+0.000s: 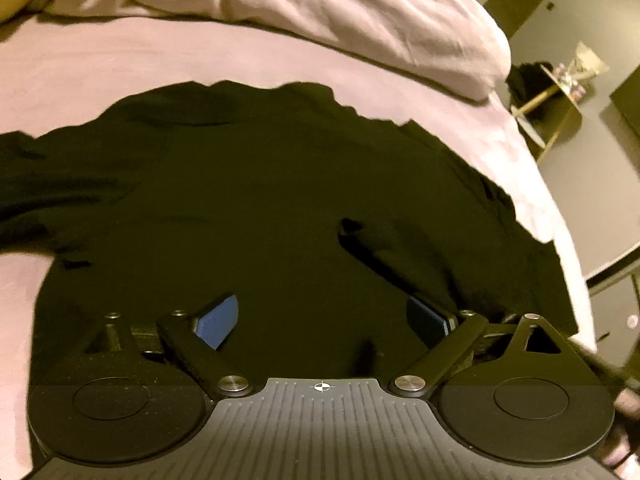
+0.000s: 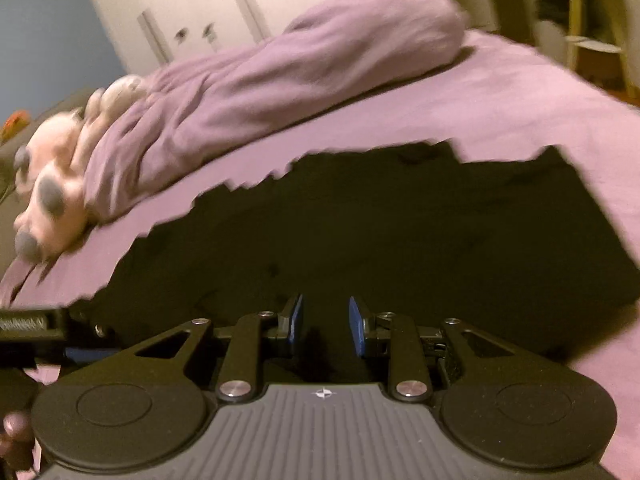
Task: Fold small clothes
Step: 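Carry the held sleeve across the shirt body with the right tool, release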
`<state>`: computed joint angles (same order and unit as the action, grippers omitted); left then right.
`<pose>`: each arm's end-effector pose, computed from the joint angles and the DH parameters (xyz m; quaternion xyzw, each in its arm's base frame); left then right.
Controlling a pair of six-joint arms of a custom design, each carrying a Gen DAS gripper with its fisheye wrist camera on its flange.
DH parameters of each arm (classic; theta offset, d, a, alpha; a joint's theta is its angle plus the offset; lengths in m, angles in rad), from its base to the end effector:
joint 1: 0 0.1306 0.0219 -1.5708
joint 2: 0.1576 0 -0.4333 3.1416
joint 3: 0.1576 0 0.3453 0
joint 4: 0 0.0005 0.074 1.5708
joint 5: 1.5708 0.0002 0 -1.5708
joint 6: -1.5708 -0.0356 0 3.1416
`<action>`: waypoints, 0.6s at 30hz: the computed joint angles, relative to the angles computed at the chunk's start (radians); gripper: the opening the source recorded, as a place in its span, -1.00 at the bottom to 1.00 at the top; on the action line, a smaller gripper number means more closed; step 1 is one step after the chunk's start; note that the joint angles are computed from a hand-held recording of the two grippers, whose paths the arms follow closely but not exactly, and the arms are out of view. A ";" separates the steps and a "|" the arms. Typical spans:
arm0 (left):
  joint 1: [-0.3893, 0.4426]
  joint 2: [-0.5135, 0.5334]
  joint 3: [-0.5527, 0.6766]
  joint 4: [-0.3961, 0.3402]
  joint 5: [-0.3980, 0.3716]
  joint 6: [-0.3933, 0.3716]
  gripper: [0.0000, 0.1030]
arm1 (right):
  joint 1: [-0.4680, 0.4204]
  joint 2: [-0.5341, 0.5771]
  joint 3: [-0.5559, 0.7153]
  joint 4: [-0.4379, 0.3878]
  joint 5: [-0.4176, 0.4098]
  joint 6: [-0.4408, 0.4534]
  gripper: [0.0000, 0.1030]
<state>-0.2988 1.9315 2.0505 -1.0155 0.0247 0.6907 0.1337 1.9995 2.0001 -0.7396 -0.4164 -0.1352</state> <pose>0.6186 -0.1920 0.4623 -0.1797 0.9264 -0.1673 0.2856 0.6776 0.1052 0.4198 -0.0828 0.8951 0.2404 0.3664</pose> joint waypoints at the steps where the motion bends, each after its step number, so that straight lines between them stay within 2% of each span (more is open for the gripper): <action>1: 0.006 -0.011 -0.017 0.015 0.013 0.001 0.87 | 0.004 0.010 0.011 -0.023 -0.043 0.025 -0.51; 3: 0.015 -0.026 -0.039 0.035 0.037 -0.012 0.87 | 0.010 0.008 0.001 -0.067 -0.130 0.105 -0.50; 6: 0.020 -0.027 -0.046 0.046 0.053 -0.030 0.88 | 0.005 -0.047 -0.098 -0.068 -0.257 0.258 -0.48; 7: 0.020 -0.019 -0.040 0.046 0.063 -0.028 0.88 | 0.000 -0.053 -0.105 -0.108 -0.302 0.297 -0.48; 8: 0.019 -0.009 -0.028 0.040 0.075 -0.021 0.88 | -0.004 -0.061 -0.118 -0.150 -0.333 0.324 -0.48; 9: 0.018 -0.001 -0.019 0.037 0.089 -0.015 0.88 | -0.007 -0.080 -0.149 -0.143 -0.339 0.331 -0.48; 11: 0.013 0.018 0.002 0.034 0.116 -0.009 0.88 | -0.013 -0.131 -0.231 -0.075 -0.325 0.305 -0.48; 14: 0.006 0.057 0.057 0.011 0.123 -0.013 0.88 | -0.037 -0.184 -0.314 0.023 -0.328 0.187 -0.48; 17: 0.005 0.097 0.117 -0.029 0.107 -0.001 0.84 | -0.064 -0.236 -0.390 0.126 -0.275 0.093 -0.48; 18: 0.003 0.107 0.139 -0.040 0.100 0.002 0.77 | -0.077 -0.244 -0.397 0.144 -0.258 0.069 -0.48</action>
